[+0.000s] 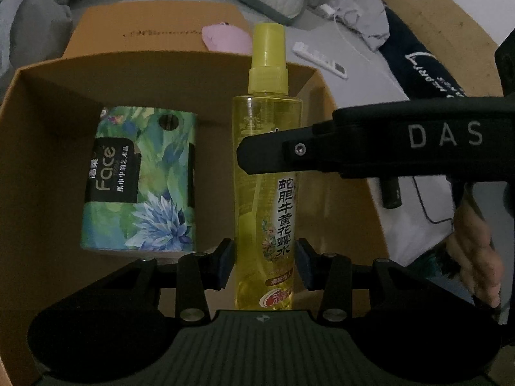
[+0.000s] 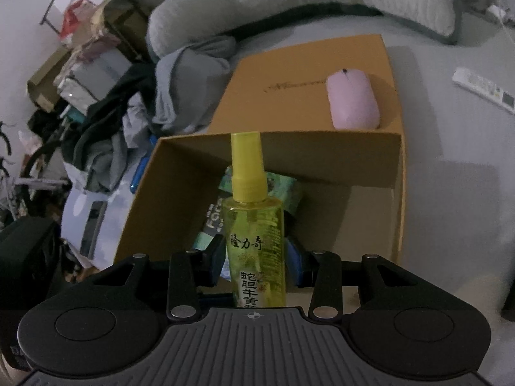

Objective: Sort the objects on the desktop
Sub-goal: 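Carry the spray bottle with the right gripper over the open box, then lower the spray bottle into the box beside the tissue pack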

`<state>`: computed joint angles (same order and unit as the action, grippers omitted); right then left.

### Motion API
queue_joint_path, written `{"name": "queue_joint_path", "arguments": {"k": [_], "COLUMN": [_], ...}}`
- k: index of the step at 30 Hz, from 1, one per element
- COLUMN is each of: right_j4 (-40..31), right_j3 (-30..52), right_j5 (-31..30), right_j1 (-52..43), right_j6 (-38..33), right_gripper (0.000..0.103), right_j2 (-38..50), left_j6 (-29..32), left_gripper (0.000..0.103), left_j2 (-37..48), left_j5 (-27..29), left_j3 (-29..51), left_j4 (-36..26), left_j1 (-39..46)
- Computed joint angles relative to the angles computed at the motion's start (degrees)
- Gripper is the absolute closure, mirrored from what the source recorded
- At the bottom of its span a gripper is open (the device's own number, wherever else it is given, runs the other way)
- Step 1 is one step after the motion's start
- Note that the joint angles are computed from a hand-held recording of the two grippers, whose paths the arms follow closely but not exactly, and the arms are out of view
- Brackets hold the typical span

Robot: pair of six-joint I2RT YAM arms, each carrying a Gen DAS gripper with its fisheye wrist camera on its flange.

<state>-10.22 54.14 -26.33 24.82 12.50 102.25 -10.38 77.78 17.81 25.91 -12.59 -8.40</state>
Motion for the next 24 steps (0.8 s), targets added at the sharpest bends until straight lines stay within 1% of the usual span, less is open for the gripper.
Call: {"name": "queue_joint_path", "arguments": {"k": [5,10,19,24], "right_j4": [1.1,0.5,-0.8,-1.6], "right_j3": [0.9,2.9,6.9,9.1], "right_j5": [-0.1,0.3,3.3,5.0], "right_j1": [-0.3,-0.4,0.5,1.8], "right_j6": [0.2,0.3,0.5,0.7], "right_gripper": [0.059,0.059,0.06,0.06], "right_j2": [3.1,6.1,11.4,13.9], "left_j6": [-0.1,0.6,0.2,1.5], "left_gripper": [0.061,0.06,0.06,0.061], "left_j2": [3.9,7.9,13.7,15.9], "left_j5": [-0.1,0.0,0.6,1.1], "left_j3": [0.5,1.8,3.3,3.7], "left_j4": [2.0,3.2,6.0,6.5], "left_j1": [-0.1,0.2,1.1,2.7]}}
